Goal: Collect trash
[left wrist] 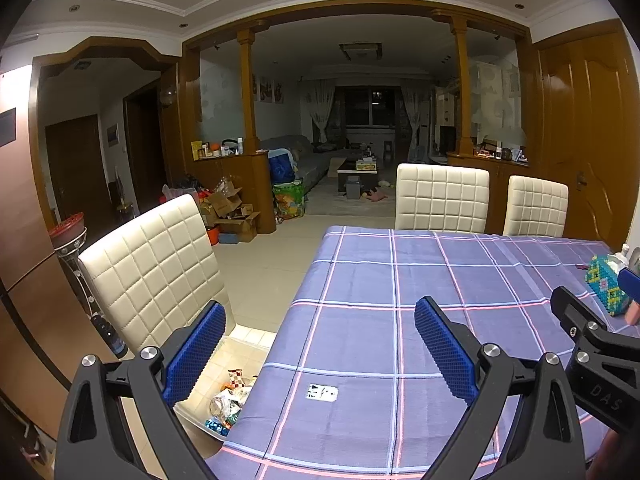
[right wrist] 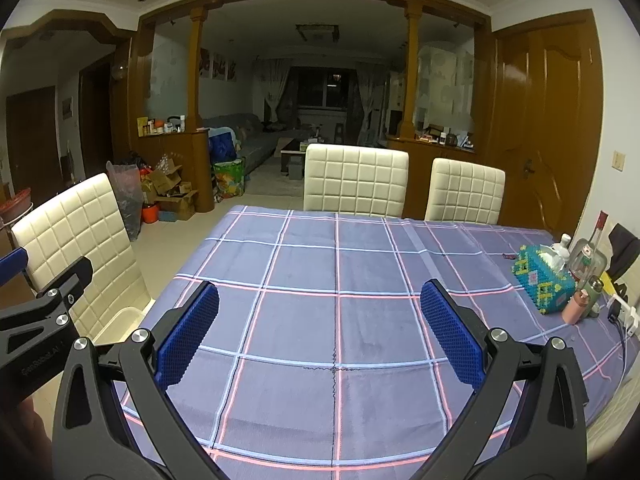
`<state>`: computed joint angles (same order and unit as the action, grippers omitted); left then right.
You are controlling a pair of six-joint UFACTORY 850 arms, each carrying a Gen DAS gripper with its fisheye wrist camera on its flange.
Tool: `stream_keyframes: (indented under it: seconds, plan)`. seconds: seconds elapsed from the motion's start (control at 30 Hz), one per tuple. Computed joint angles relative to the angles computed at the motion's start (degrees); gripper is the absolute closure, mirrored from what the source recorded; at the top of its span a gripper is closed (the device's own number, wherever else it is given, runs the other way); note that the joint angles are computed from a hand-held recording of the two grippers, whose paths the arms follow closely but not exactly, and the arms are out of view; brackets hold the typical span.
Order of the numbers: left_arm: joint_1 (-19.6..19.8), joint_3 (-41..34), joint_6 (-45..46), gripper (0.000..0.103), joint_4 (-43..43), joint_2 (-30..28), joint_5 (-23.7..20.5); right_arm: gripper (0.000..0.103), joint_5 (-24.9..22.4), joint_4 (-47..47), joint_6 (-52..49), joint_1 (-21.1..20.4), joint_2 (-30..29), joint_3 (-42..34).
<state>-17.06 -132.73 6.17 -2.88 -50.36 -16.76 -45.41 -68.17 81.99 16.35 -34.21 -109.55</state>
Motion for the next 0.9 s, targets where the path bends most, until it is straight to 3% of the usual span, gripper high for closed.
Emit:
stream_keyframes:
  seconds: [0.37,0.63,0.73,0.9]
  plan:
    - [0.0,0.9,1.5,0.01,-1.2,0.6,0.5,0.004,0.0,-0.1,-0.1,0.0,0.0,0.1]
    - [0.3,-2.0,3.6,0.01,-3.5,-1.0,-2.7,0.004,-0.4,-0.2,0.1,0.1,-0.3,-0.4]
    - [-0.1,0.5,-1.8,0.01,2.4,0.3,-0.1,0.004,-0.2,-0.2,0.2,0.1,-0.2,-0.3]
    - [-0.3,2.3,-1.2,0.01,2.7,1.3,1.5,0.004,-0.2,-0.6,0.7,0.1,0.0,0.0]
